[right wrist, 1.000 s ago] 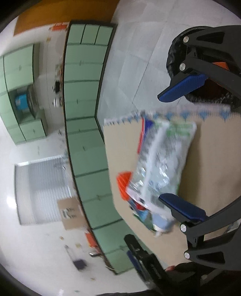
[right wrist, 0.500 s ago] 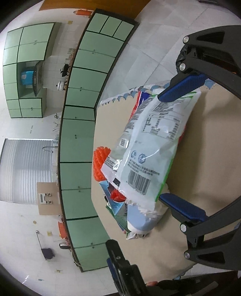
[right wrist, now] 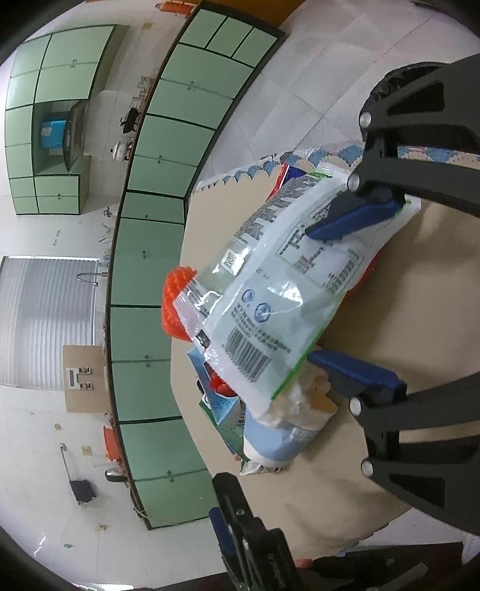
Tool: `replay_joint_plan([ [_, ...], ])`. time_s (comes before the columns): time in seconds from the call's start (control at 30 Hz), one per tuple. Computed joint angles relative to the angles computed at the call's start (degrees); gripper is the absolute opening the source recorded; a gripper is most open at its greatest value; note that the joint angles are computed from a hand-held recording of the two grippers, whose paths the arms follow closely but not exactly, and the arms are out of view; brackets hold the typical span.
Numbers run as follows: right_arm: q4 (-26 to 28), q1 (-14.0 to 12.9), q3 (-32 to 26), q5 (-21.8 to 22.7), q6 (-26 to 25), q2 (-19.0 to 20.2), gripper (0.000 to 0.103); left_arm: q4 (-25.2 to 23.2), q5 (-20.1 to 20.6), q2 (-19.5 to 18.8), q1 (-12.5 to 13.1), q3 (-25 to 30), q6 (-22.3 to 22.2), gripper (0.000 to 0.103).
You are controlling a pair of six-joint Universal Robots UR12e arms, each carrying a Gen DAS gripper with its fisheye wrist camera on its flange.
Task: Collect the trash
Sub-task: 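Move both tools back over the table toward the remaining trash, then grasp the white plastic bag with the right gripper and lift it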
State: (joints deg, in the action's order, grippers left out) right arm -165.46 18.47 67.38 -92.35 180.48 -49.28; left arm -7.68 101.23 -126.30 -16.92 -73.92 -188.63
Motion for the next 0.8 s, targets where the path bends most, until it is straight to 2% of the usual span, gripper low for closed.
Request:
replay_joint_plan([
  [0.07,0.0,-0.3,0.2,1.4,0.0,-0.1,0.042,0.0,-0.1,-0.1,-0.1,0.1,0.1,0.086],
  [0.1,-0.1,-0.5,0.3,2.1,0.1,-0.3,0.038,0.0,-0.1,-0.1,-0.2,0.1,0.2,0.086],
  [0.17,-0.4,-0.7,0.5,3.4,0.3,-0.5,0.022,0.0,-0.4,-0.2,-0.2,0.2,0.3,0.086],
  [0.23,-0.6,-0.9,0.7,4.5,0.3,-0.7,0.018,0.2,-0.7,-0.3,-0.3,0.2,0.4,0.086],
  [0.33,-0.9,-1.1,1.0,6.1,-0.3,-1.0,0.003,0.2,-1.0,-0.3,-0.4,0.4,0.6,0.086],
  [0.4,-1.1,-1.1,1.2,6.5,0.0,-1.2,0.003,0.3,-1.0,-0.4,-0.5,0.4,0.7,0.086],
  [0.53,-1.4,-0.9,1.4,5.7,-1.4,-1.4,0.009,0.2,-1.0,-0.5,-0.6,0.6,0.5,0.087],
  [0.63,-1.6,-0.6,1.3,4.2,-2.0,-1.1,0.032,0.2,-0.9,-0.5,-0.6,0.6,0.3,0.087],
  [0.67,-2.1,-0.2,1.2,2.8,-2.6,-1.0,0.042,0.2,-1.0,-0.5,-0.5,0.5,0.2,0.087],
  [0.73,-3.1,0.3,0.7,0.1,-4.0,-0.5,0.054,0.2,-1.0,-0.5,-0.5,0.5,0.0,0.087],
  [0.8,-3.4,0.8,0.2,-2.1,-5.6,0.0,0.056,0.1,-1.2,-0.5,-0.3,0.6,-0.1,0.087],
])
